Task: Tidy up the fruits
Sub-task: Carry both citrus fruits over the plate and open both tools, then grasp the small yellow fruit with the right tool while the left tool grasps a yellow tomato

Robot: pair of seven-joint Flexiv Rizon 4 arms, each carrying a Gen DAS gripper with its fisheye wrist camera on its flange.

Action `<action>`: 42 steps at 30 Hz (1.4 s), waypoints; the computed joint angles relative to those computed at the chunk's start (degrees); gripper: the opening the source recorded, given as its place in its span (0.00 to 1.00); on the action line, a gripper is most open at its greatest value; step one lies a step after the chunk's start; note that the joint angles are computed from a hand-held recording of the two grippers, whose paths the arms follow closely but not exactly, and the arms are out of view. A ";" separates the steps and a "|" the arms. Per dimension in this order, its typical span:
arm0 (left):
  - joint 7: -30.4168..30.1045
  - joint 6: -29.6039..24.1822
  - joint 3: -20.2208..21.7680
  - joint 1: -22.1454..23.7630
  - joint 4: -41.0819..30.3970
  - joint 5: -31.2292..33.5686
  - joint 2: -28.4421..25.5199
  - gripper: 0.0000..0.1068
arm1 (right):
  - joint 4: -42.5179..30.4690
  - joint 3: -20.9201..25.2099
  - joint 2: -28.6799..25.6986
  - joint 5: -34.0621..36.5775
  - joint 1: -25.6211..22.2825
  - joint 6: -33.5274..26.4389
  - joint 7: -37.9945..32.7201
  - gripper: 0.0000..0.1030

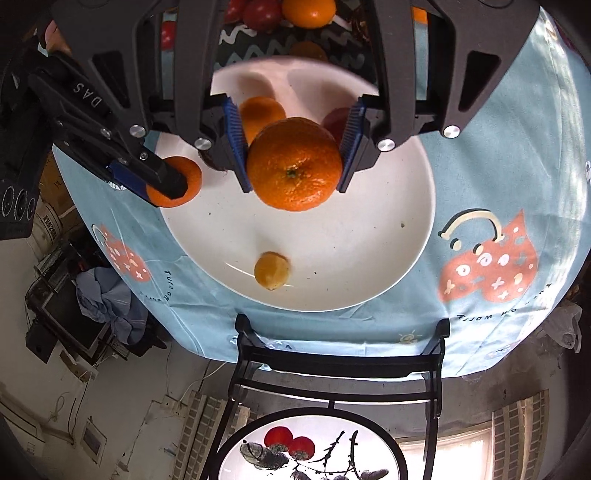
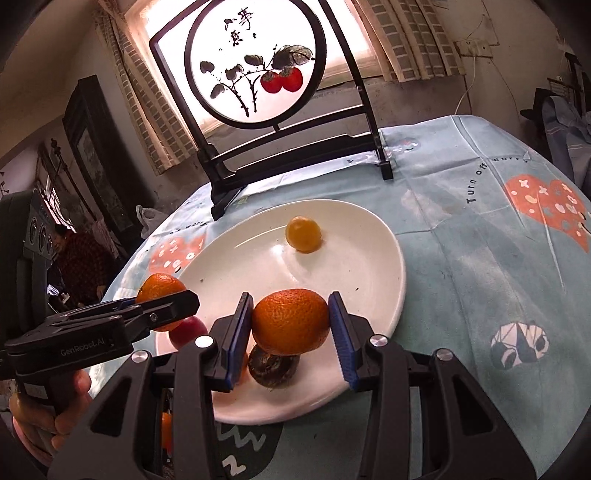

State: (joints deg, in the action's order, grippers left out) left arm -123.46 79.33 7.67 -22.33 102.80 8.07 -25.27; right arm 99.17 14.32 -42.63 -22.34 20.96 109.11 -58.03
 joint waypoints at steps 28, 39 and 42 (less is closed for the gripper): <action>-44.34 0.46 9.41 -8.22 18.59 44.38 19.38 0.90 | 26.50 -6.86 15.40 14.18 12.02 9.12 -6.96 0.61; -44.73 -7.46 0.53 -3.87 16.79 49.94 21.02 0.92 | 28.27 -9.02 17.94 13.83 15.36 -1.58 -5.64 0.61; -45.07 -6.92 -1.36 -1.72 17.32 50.22 21.46 0.92 | 29.19 -15.52 18.98 16.98 23.02 -2.18 -8.18 0.61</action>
